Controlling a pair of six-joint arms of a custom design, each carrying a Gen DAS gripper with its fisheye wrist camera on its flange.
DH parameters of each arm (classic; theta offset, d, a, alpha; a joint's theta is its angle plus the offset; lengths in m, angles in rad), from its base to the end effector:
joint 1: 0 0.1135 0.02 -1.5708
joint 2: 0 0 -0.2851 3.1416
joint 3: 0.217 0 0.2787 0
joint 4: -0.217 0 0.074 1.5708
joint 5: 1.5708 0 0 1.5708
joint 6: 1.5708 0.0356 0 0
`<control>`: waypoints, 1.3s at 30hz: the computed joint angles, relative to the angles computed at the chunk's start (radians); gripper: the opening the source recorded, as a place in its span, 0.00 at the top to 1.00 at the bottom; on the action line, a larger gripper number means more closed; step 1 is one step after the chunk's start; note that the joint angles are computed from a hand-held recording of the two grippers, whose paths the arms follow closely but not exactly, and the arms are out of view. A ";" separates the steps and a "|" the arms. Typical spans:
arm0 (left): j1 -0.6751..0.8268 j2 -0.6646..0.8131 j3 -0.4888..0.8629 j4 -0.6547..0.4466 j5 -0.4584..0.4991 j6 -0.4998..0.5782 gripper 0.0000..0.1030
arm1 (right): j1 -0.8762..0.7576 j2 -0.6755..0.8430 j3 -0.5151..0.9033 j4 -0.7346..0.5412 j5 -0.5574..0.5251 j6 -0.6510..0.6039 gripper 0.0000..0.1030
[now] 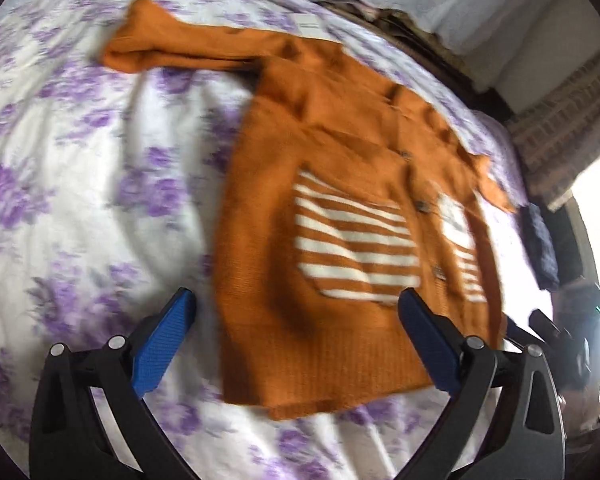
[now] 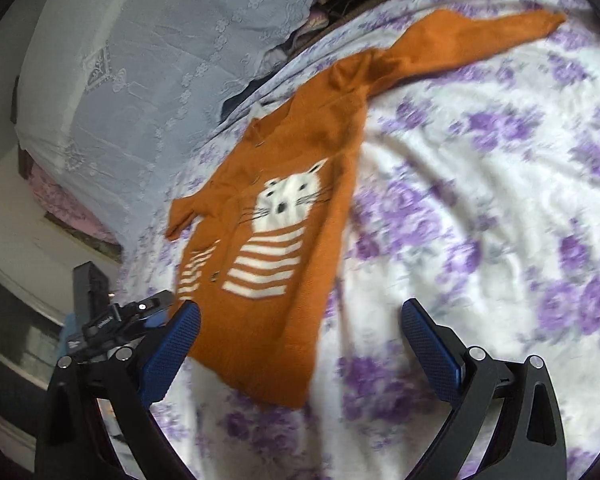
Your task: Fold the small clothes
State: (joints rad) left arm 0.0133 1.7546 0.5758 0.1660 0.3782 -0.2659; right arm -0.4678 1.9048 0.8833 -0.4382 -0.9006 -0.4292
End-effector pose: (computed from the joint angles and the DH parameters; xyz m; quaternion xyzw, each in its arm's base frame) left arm 0.2884 -0.0093 0.0744 -0.0801 0.9422 -0.2133 0.2456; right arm 0.2959 -0.1182 0.0865 -0.0068 0.8992 0.3699 0.2335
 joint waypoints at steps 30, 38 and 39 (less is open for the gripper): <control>-0.023 -0.079 -0.135 0.150 0.073 -0.097 0.90 | 0.038 0.057 0.085 -0.024 -0.020 -0.065 0.95; -0.233 -0.080 -0.252 0.237 -0.080 -0.178 0.85 | -0.058 0.149 0.213 -0.269 0.195 -0.360 0.95; -0.217 -0.105 -0.248 0.208 -0.064 -0.180 0.83 | -0.071 0.147 0.194 -0.241 0.180 -0.393 0.94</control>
State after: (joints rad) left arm -0.2039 1.6491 0.3276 0.3738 0.3138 -0.4455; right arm -0.5386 2.0521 1.0774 -0.6792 -0.7205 -0.8226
